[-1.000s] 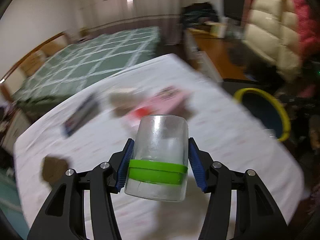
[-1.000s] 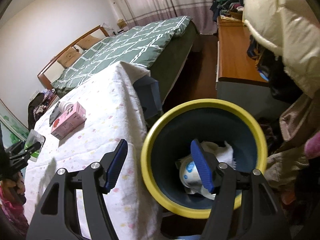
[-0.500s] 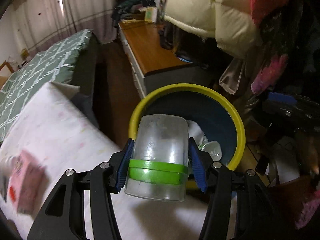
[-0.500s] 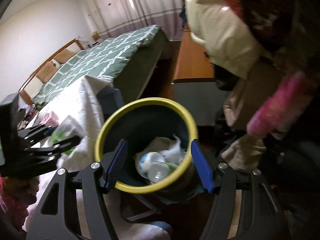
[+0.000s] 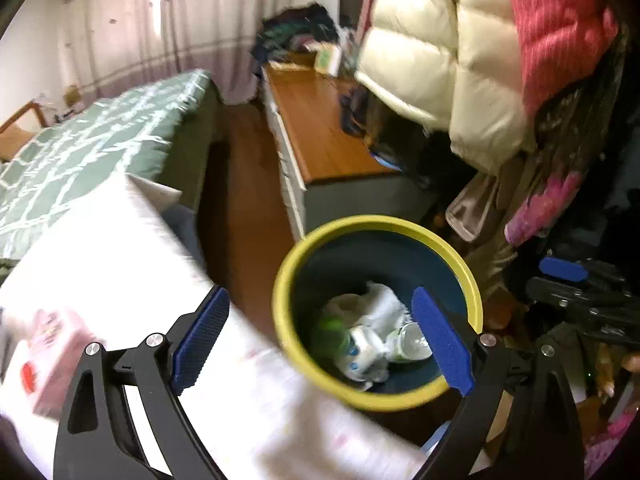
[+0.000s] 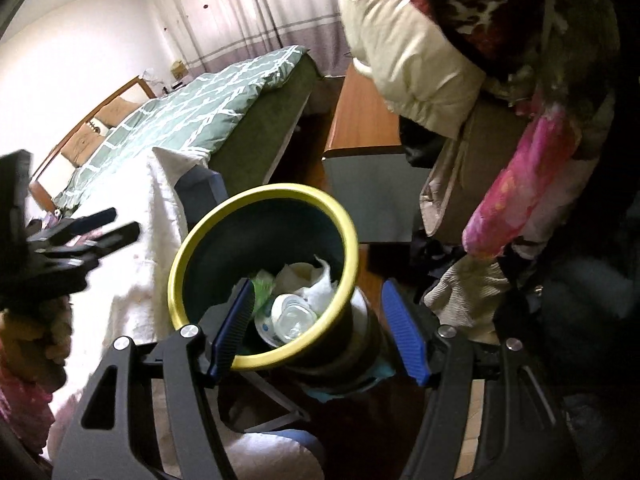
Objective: Collect trash
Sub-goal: 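Grasp the clear green-banded jar with the left gripper and drop it into the bin, then grasp the toothpaste tube with the right gripper and drop it into the bin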
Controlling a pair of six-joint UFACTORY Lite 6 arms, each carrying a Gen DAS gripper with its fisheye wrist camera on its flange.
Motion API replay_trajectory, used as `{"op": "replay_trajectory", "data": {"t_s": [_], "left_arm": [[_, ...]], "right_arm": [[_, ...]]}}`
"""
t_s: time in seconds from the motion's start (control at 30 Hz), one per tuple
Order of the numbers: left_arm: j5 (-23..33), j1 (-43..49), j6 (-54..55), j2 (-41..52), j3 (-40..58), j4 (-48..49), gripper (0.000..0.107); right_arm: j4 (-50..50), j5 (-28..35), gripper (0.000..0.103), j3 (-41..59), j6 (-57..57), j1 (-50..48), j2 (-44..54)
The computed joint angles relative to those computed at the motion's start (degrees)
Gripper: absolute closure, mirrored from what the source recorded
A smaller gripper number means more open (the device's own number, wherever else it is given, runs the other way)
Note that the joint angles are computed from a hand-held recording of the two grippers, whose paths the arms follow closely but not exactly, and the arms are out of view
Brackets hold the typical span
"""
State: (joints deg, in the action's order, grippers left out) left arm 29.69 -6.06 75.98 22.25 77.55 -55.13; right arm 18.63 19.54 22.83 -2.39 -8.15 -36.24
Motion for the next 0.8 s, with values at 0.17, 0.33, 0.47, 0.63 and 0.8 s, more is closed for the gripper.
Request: {"op": "replay_trajectory", "data": {"t_s": [0.17, 0.33, 0.47, 0.63, 0.8], "left_arm": [[6.08, 16.19, 12.88, -10.71, -9.17, -6.56, 0.014], [13.91, 35.84, 21.24, -11.24, -8.98, -9.17, 0.013], [14.89, 48.77, 28.36, -5.06, -3.64, -11.42, 0.012], [15.46, 58.53, 29.93, 7.62, 8.89, -11.30, 0.012], [14.96, 62.36, 30.37, 17.08, 18.05, -12.02, 0.012]], "right_arm": [[-16.99, -1.63, 0.037, 2.97, 20.03, 9.43, 4.22], [-36.20, -0.77, 0.037, 9.53, 42.43, 20.63, 10.81], [-44.65, 0.13, 0.037, 18.00, 52.84, 28.92, 18.90], [-47.13, 1.00, 0.037, 36.58, 56.16, 39.24, 35.11], [-36.69, 2.15, 0.037, 63.72, 43.52, 45.69, 55.67]]}}
